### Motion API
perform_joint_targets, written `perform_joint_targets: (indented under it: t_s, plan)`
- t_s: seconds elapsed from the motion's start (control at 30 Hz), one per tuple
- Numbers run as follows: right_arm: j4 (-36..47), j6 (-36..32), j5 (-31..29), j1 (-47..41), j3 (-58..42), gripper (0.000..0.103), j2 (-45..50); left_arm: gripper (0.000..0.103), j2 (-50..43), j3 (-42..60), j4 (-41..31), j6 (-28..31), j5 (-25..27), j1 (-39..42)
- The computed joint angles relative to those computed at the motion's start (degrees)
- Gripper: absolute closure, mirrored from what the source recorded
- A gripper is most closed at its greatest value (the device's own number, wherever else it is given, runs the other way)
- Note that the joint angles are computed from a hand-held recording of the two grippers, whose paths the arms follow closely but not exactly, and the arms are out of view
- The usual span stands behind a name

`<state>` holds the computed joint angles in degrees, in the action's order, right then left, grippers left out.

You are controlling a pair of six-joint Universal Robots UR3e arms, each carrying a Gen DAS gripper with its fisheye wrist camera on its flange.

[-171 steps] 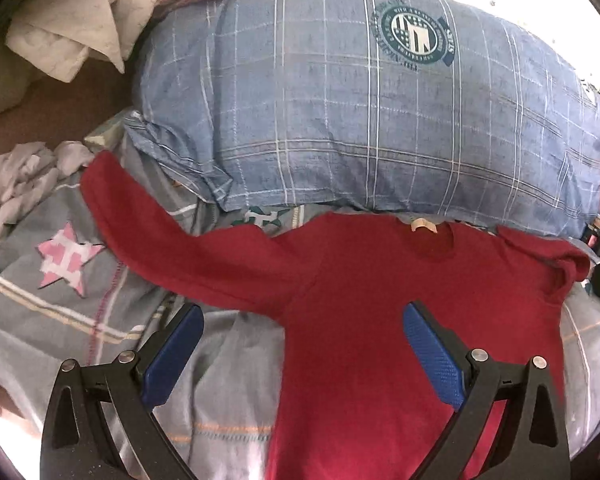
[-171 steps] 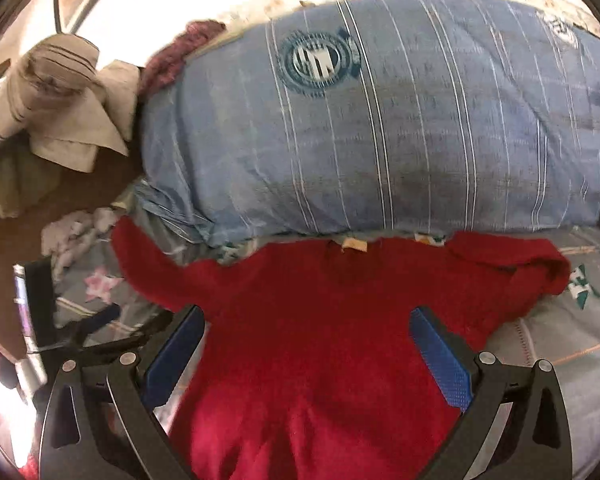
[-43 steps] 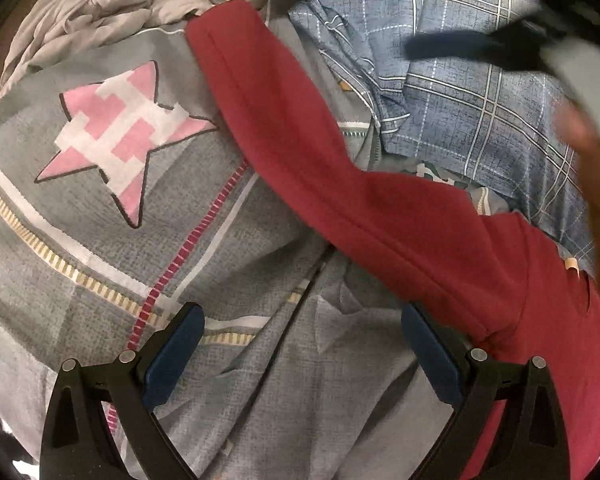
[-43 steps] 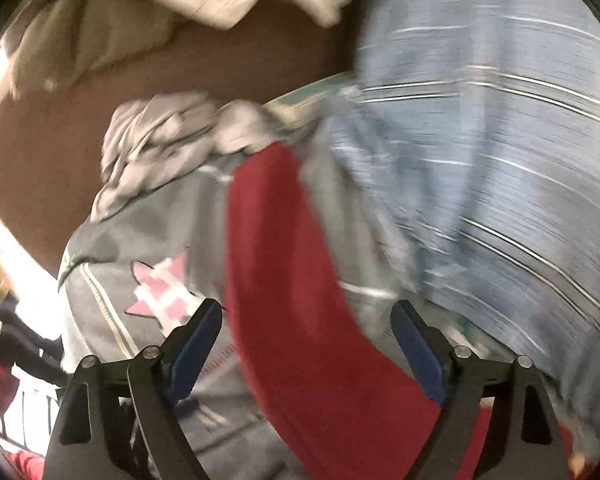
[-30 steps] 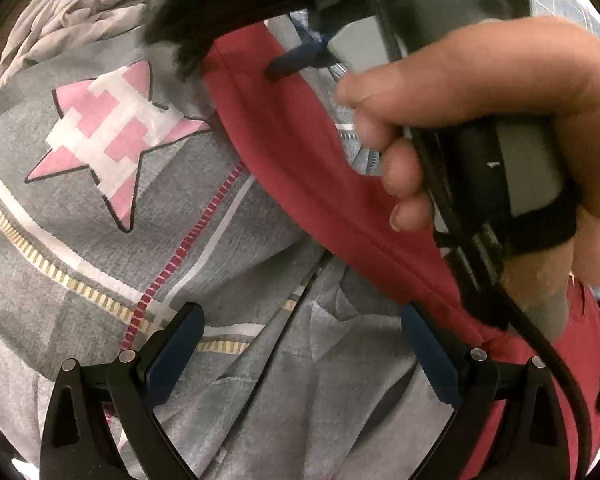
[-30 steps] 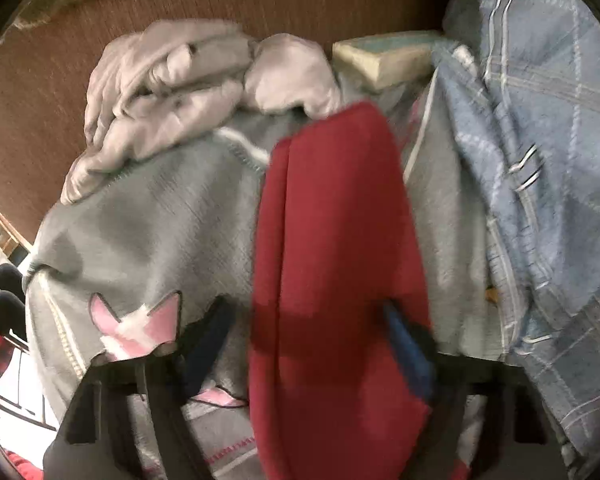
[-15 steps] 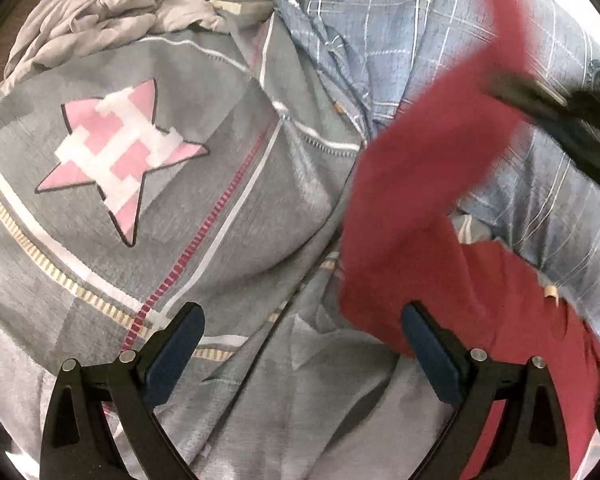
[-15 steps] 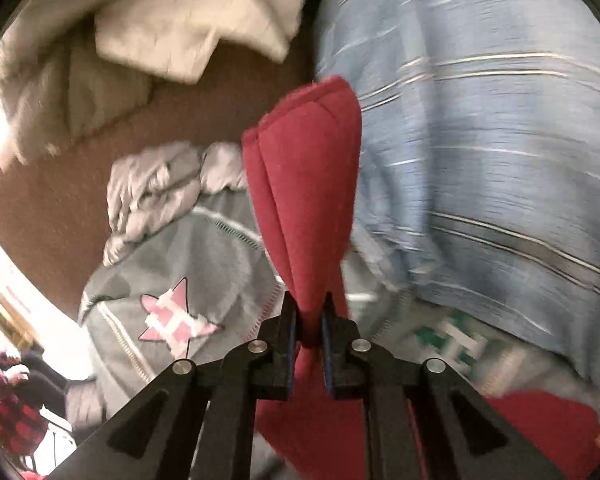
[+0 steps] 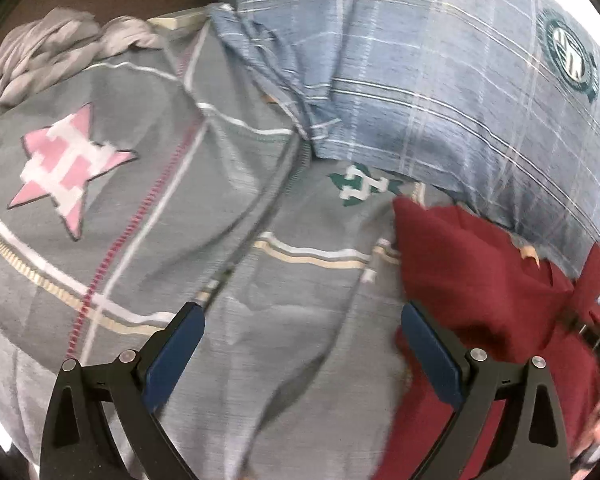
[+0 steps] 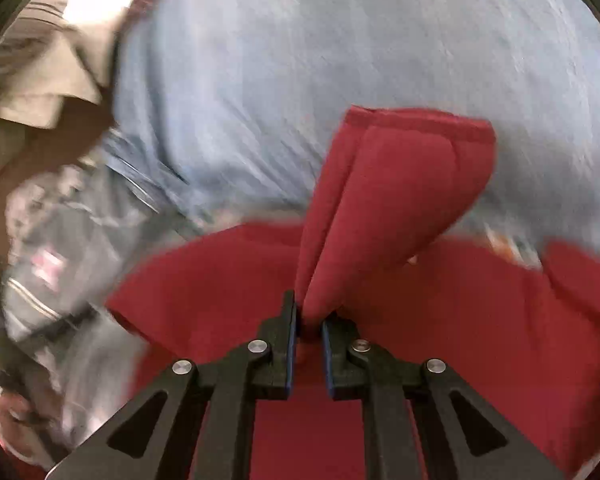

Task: Fold small clothes
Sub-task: 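Lift the sleeve with the right gripper and fold it across the sweater body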

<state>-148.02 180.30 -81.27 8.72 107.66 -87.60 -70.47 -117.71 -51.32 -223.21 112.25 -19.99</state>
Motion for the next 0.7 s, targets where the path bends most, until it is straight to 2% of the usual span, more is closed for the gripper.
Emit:
perform_joint_targets:
  t_s: [0.07,0.1,0.17,0.27,0.37,0.43,0.5,0.53,0.6,0.63,0.7]
  plan:
    - [0.5,1.2,2.1,-3.2,5.3,0.081,-2.5,0.004,-2.2,1.2,0.8,0.0,0.3,-1.1]
    - [0.1,2.0,4.9,-6.0,8.6,0.077,-4.8,0.004,-3.2,1.7,1.2,0.1,0.5,-1.7]
    - [1.4,2.0,13.9,-13.7,14.7,0.059,-11.4,0.004,-4.8,2.6,1.7,0.5,0.9,-2.5]
    - [0.5,3.0,15.4,-18.8,19.6,0.039,-18.5,0.004,-6.3,3.3,2.6,0.9,0.8,-2.8]
    - [0.7,3.8,14.9,-21.1,19.4,0.037,-19.5,0.004,-7.2,3.7,3.7,1.0,0.6,-2.6]
    - [0.3,4.9,17.2,-23.4,19.7,0.037,-18.9,0.004,-7.7,3.6,4.7,1.2,0.9,-2.7]
    - [-2.3,7.2,16.8,-22.4,18.4,0.037,-15.1,0.004,-8.3,3.6,4.9,1.3,1.3,-2.6]
    - [-3.3,7.6,15.3,-21.2,17.1,0.039,-12.8,0.004,-8.5,3.6,4.9,1.4,1.4,-2.4]
    - [-4.0,5.7,12.0,-19.5,15.4,0.067,-11.1,0.004,-8.5,3.3,4.8,1.1,1.2,-1.8]
    - [-4.0,4.4,10.7,-18.4,14.2,0.095,-10.2,0.004,-8.1,2.8,5.1,0.8,1.0,-1.3]
    - [-4.6,2.2,8.6,-16.6,12.0,0.097,-9.7,0.004,-8.3,2.7,5.7,0.3,1.0,-1.0]
